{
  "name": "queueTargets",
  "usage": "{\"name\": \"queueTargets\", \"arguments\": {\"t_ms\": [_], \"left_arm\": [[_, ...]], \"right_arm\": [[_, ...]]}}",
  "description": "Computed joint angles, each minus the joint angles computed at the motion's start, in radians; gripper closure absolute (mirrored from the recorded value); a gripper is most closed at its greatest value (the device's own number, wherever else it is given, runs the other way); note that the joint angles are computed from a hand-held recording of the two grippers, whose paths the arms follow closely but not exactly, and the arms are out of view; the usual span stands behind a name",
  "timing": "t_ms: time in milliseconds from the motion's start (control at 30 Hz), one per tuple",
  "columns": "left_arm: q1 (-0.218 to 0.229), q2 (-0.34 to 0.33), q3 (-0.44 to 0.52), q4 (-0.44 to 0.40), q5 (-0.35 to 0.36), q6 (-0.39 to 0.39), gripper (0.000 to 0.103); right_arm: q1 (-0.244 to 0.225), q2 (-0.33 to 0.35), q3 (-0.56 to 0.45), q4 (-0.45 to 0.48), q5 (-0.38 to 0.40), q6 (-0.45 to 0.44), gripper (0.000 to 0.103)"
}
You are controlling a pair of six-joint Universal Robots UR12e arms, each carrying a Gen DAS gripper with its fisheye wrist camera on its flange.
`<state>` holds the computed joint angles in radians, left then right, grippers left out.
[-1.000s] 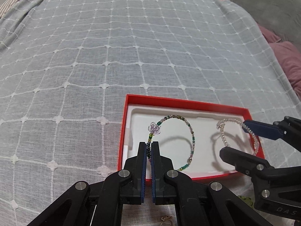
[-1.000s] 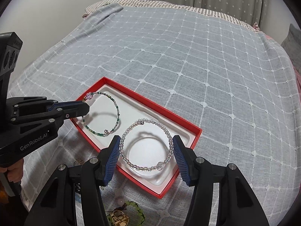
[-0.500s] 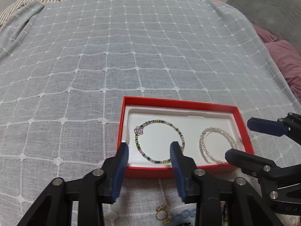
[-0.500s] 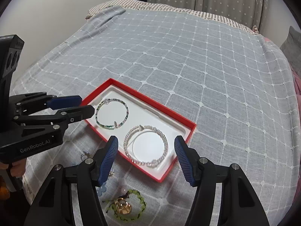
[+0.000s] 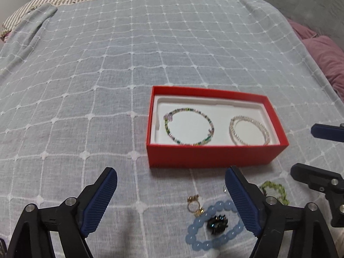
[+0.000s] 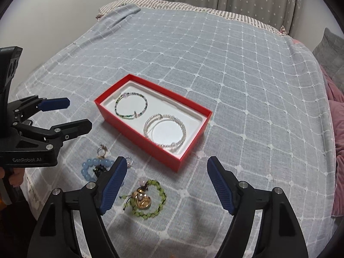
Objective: Organize jewelry
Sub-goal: 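Lift both tools away from the red box toward the jewelry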
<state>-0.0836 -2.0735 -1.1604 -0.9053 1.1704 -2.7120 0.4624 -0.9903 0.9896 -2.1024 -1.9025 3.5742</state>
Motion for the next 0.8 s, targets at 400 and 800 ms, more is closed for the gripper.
{"name": "queueTargets", "arguments": {"t_ms": [400,800], "left_arm": [[0.01,0.045,-0.087,0.003,0.056,0.034,0.001],[0.018,0.065,-0.142,-0.015,0.115,0.149,0.001]], "right_arm": [[0.02,-0.028,0.053,0.055,0.033,0.036,0.014],[0.019,-0.079,0.164,0.032,0.067,0.096,0.014]]}}
